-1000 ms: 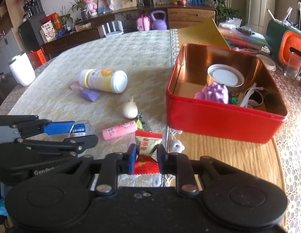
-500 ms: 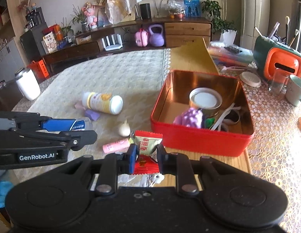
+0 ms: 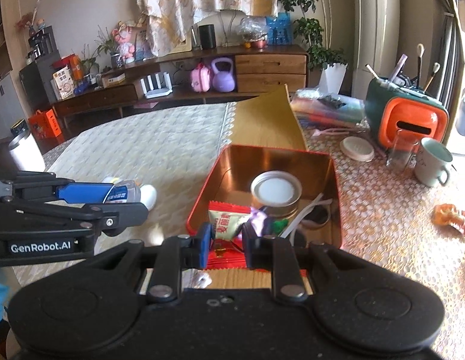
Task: Organize rigid objects
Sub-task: 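Carry the roll-on bottle over the tin with the left gripper while the right gripper carries the candy, then open both grippers to drop the roll-on bottle and candy packet into the tin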
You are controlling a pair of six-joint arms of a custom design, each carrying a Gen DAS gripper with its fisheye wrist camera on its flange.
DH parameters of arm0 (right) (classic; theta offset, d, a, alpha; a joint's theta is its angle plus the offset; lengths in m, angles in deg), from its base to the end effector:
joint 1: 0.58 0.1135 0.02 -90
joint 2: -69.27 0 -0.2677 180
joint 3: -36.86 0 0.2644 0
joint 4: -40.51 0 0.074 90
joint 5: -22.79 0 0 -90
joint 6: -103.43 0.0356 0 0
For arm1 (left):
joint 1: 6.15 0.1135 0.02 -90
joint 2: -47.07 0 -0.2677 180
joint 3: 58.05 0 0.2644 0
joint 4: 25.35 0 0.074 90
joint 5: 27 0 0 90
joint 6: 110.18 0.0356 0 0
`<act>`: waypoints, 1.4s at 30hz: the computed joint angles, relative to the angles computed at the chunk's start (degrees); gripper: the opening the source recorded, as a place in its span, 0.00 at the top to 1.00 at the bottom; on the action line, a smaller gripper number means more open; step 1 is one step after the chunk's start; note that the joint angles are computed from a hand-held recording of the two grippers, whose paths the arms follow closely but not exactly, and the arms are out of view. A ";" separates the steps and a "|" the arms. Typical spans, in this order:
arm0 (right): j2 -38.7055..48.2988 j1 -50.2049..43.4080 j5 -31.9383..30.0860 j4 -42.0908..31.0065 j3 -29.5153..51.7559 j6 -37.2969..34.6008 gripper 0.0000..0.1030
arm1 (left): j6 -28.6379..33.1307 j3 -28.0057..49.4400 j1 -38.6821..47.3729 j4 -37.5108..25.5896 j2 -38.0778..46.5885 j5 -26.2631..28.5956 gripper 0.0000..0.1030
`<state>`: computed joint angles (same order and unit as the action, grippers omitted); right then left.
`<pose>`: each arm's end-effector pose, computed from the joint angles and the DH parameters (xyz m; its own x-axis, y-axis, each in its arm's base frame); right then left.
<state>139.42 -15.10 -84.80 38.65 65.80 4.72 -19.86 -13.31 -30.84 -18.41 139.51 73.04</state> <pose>0.2029 -0.0414 0.1174 -0.6573 0.0211 -0.7533 -0.0751 0.9928 0.0934 0.2627 -0.1276 0.1142 -0.5902 0.2774 -0.7581 0.5346 0.8380 -0.1096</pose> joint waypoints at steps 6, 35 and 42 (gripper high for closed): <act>4.03 -3.36 -1.44 1.66 2.03 -1.41 0.79 | 0.40 4.38 -2.25 0.90 4.09 -1.32 0.56; 30.43 -6.22 1.73 11.86 13.60 -4.84 0.79 | -3.80 35.07 -7.02 -11.57 31.65 -5.33 0.56; 34.25 -5.85 2.04 12.68 15.52 -5.35 0.80 | -3.36 39.47 -7.53 -13.60 35.52 -7.05 0.56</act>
